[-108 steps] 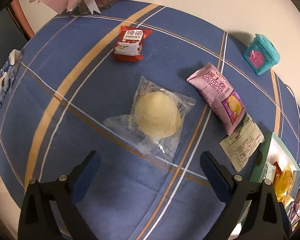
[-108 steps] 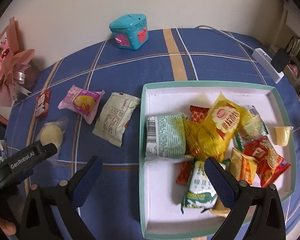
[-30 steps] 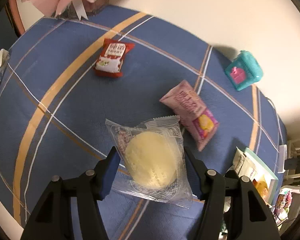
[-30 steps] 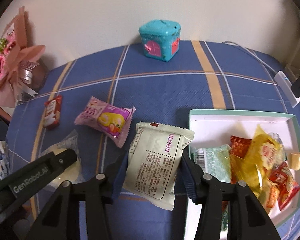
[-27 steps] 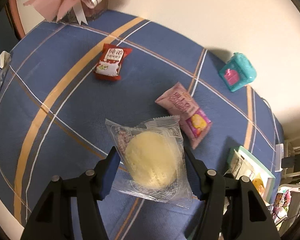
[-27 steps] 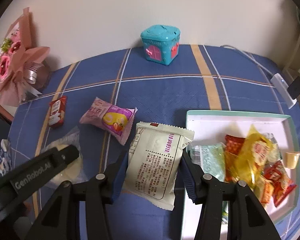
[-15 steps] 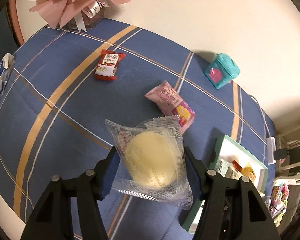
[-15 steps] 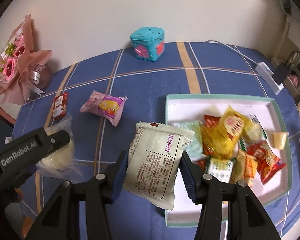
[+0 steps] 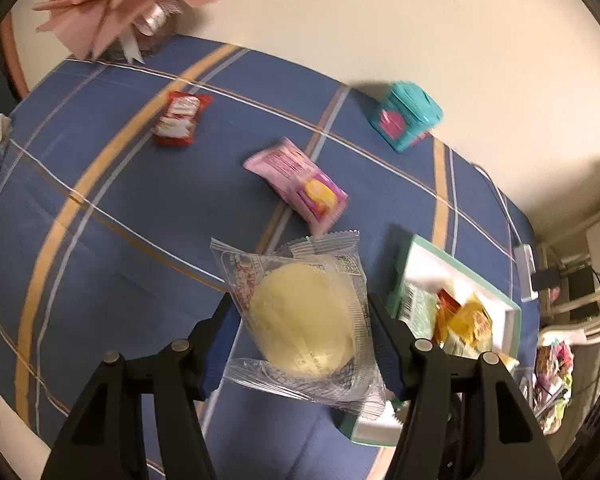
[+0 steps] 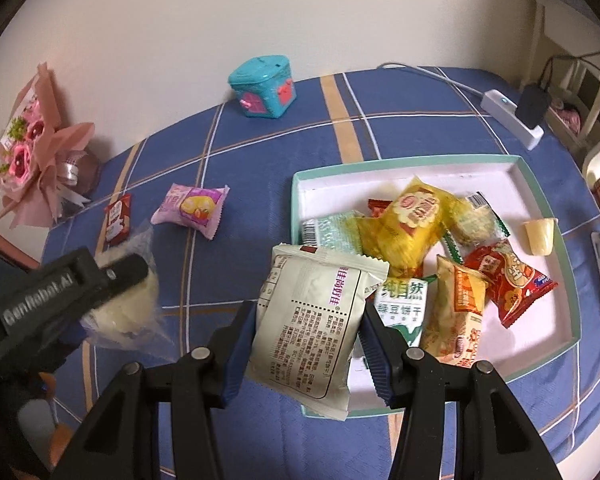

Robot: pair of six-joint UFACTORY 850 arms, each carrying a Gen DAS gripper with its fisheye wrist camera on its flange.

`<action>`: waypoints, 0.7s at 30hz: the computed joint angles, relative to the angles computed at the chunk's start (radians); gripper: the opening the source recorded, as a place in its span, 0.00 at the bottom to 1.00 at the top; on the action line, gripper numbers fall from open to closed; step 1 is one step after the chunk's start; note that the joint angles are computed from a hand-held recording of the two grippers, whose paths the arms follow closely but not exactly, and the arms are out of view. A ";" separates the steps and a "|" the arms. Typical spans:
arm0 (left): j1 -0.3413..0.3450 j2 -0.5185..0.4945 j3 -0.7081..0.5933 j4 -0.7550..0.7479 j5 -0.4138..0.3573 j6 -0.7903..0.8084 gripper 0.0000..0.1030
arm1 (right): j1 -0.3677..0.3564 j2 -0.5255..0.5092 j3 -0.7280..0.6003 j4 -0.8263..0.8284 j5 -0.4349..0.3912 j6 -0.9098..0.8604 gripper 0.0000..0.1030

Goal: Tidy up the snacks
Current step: 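Carry the bun and cake pack over the tray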

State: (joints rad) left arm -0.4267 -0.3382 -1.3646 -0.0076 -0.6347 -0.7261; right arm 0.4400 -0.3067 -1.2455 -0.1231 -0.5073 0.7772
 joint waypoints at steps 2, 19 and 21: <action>-0.009 -0.012 -0.010 -0.042 -0.002 0.045 0.62 | -0.020 0.010 0.014 -0.043 -0.009 0.049 0.53; -0.140 -0.171 -0.161 -0.120 -0.102 0.248 0.62 | -0.213 0.124 0.176 -0.159 -0.017 0.281 0.53; -0.145 -0.183 -0.168 -0.132 -0.103 0.266 0.62 | -0.219 0.127 0.183 -0.159 0.004 0.273 0.53</action>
